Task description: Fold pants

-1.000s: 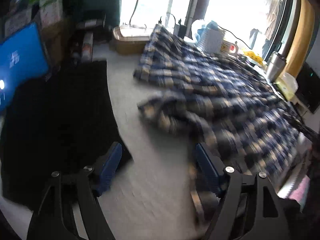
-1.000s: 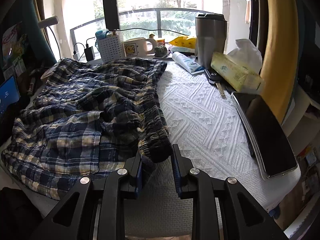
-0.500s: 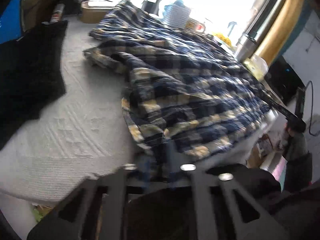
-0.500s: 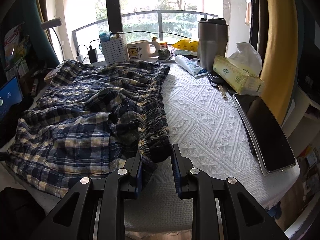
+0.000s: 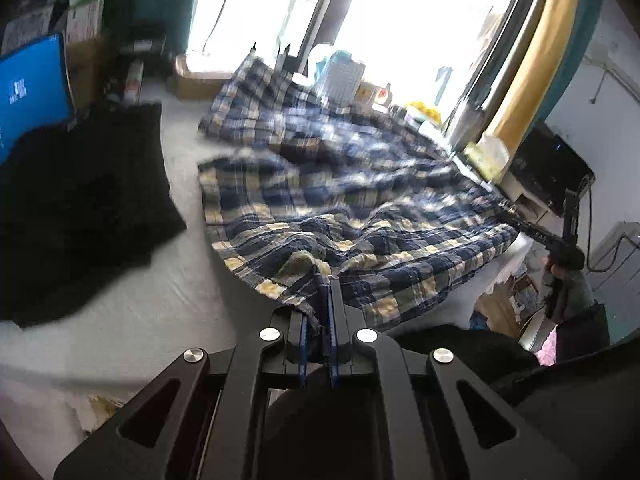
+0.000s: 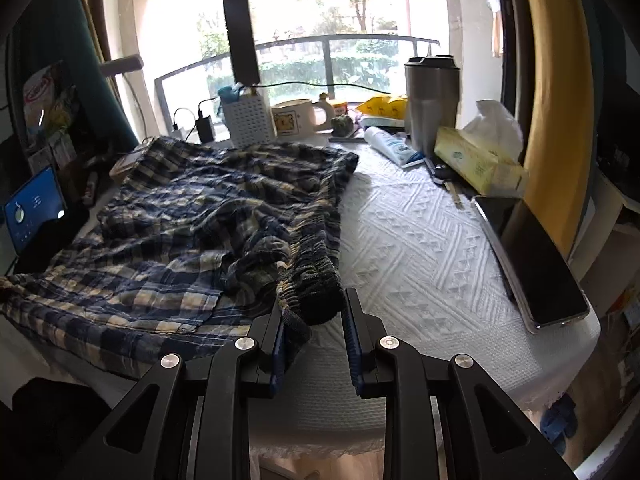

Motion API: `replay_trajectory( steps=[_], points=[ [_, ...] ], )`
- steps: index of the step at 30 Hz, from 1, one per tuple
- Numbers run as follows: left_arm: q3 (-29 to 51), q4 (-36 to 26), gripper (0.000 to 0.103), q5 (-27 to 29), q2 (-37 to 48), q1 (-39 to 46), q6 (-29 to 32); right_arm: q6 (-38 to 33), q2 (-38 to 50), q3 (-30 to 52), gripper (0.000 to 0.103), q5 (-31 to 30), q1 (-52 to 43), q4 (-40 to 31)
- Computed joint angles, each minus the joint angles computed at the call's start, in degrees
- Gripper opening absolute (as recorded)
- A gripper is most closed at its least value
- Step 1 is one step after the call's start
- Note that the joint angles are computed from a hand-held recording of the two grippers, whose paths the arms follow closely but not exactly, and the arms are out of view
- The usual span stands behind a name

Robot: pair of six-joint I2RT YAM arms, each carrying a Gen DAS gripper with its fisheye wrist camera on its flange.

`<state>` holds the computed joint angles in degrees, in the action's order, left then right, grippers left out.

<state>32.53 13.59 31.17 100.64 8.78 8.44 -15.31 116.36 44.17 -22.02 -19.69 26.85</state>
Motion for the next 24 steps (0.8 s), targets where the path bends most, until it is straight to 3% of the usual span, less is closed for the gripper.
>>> replay_trajectory(
  steps=[3, 5, 7, 8, 11, 14, 19, 24],
  points=[
    [0.2, 3.0, 0.007, -2.2, 4.5, -1.9, -0.6, -0.7, 2.0, 1.0, 0.027, 1.3, 0.0, -1.0],
    [0.9, 4.3, 0.007, -3.2, 7.1, -2.2, -0.7, -0.8, 2.3, 0.7, 0.038, 1.4, -0.8, -0.4],
    [1.5, 5.0, 0.007, -3.2, 8.8, -2.2, -0.2, -1.1, 1.8, -0.7, 0.07, 0.3, -2.6, 1.6],
    [1.4, 5.3, 0.007, -3.3, 9.0, -2.2, 0.1, -1.3, 1.4, -1.6, 0.073, -1.0, -3.7, 2.9],
    [1.8, 4.8, 0.008, -3.2, 10.0, -2.7, 1.1, -3.7, 0.6, -3.4, 0.073, -2.7, -6.7, 5.1],
    [1.9, 4.7, 0.017, -4.0, 10.8, -3.4, 2.1, -7.1, 1.7, -4.1, 0.073, -1.3, -7.9, 7.5],
    [1.2, 5.7, 0.058, -3.3, 10.9, -4.5, 2.5, -11.4, 3.8, -4.1, 0.072, -0.5, -8.2, 8.3],
    [0.0, 9.7, 0.061, -4.1, 11.6, -6.2, 1.7, -14.5, 4.4, -5.3, 0.072, -0.7, -4.0, 11.6]
  ],
)
